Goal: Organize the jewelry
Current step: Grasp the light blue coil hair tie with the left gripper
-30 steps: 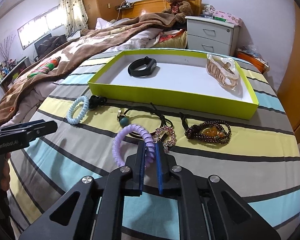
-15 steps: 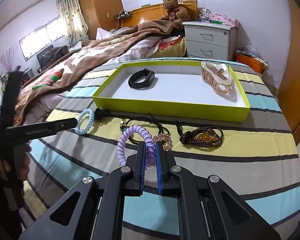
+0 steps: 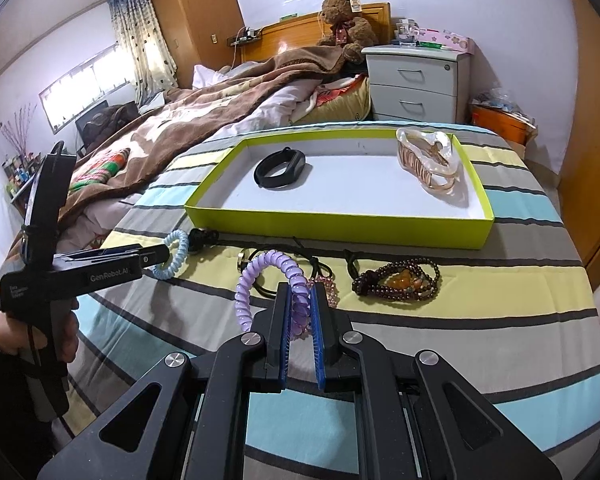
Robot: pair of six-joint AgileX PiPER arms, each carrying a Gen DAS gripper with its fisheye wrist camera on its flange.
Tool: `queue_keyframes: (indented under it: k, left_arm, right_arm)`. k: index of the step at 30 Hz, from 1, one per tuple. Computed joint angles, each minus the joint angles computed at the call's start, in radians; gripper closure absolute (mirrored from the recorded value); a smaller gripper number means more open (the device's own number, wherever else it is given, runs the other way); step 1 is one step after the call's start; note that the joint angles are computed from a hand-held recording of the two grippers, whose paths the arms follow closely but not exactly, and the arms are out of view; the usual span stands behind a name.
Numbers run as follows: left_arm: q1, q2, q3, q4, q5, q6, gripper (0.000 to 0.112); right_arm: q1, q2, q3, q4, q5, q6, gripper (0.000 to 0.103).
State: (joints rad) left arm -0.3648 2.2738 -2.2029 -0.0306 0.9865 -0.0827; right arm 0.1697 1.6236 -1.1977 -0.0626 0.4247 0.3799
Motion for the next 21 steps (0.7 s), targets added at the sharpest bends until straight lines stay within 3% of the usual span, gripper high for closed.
queue_keyframes:
  k: [14,21]
  left_arm:
    - [-0.015,-0.002,0.002,-0.003,-0.007,0.018,0.101]
    - [-0.015,-0.037,0.049,-0.004,-0.035,-0.002,0.102]
  right_arm:
    - [-0.021,-0.008,0.012,0.031,-0.011,-0.024,0.093]
    - [-0.031,-0.016,0.012,0.049,-0.014,-0.04,0.093]
